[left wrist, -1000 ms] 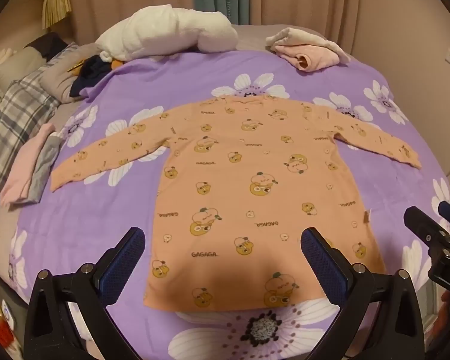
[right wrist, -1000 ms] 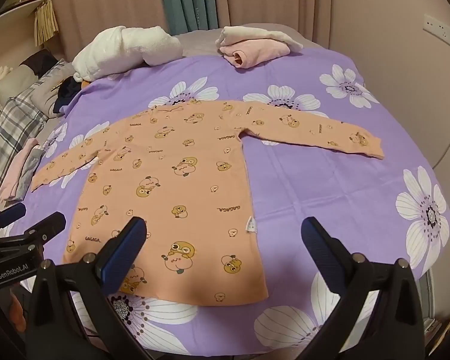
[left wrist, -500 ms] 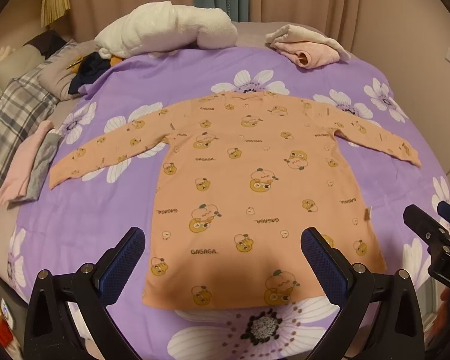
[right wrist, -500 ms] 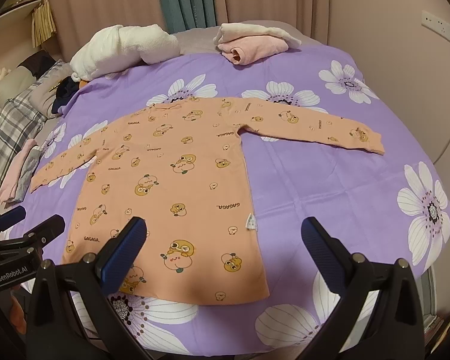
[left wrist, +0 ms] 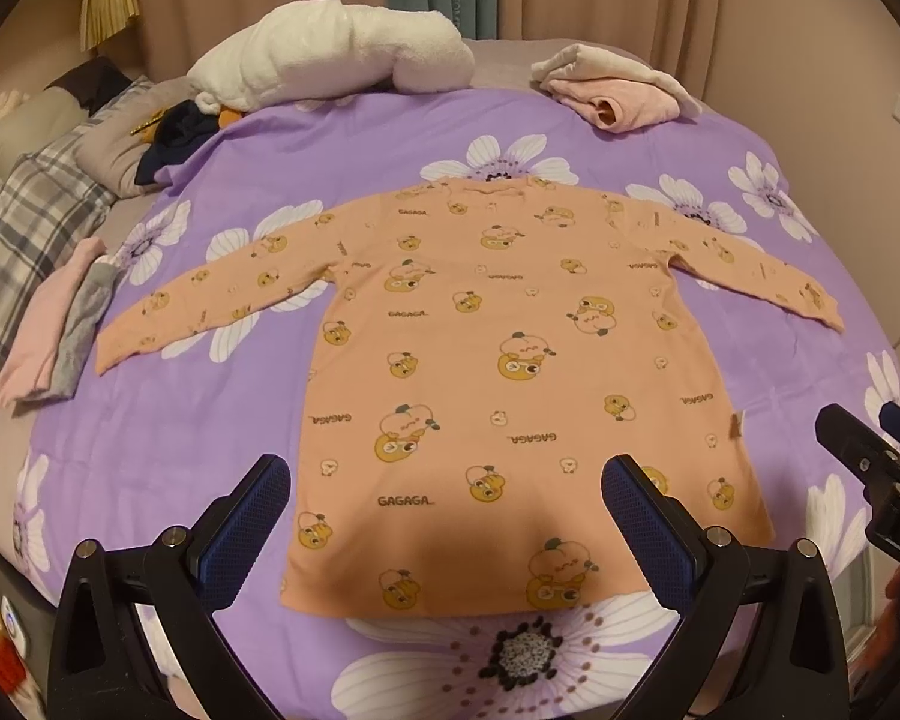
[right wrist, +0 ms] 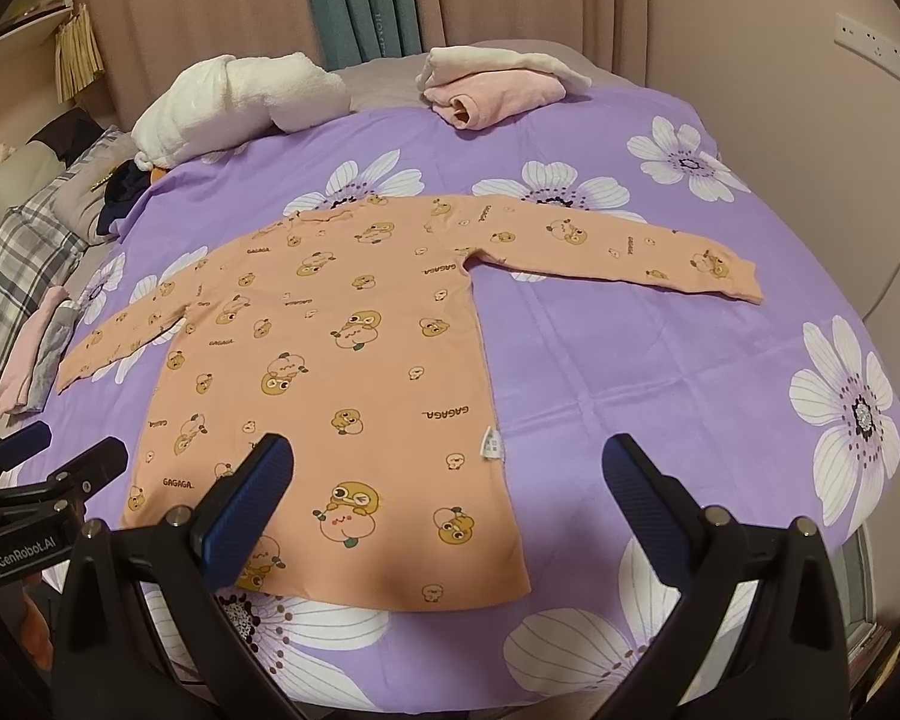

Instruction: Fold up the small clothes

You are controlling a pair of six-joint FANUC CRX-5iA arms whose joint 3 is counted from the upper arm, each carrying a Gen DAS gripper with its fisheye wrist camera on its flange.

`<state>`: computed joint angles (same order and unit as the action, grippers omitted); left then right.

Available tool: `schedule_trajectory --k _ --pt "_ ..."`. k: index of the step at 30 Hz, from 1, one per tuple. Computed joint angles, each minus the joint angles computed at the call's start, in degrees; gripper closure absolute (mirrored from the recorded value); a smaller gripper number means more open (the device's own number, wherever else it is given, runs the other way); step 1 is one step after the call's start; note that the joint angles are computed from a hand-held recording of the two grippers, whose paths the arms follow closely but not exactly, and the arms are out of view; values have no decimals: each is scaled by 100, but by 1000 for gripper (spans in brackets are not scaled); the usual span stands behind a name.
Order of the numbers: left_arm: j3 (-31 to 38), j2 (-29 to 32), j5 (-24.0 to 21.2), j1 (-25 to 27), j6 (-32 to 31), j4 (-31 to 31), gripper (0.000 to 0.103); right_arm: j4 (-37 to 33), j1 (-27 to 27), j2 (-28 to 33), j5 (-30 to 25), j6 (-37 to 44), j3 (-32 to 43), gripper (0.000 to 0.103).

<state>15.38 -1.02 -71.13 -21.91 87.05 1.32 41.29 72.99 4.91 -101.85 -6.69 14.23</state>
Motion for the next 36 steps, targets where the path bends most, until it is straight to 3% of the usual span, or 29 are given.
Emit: schedule_trajectory --k 36 --pt "130 93 -107 -30 35 -171 0 15 -6 11 12 17 16 0"
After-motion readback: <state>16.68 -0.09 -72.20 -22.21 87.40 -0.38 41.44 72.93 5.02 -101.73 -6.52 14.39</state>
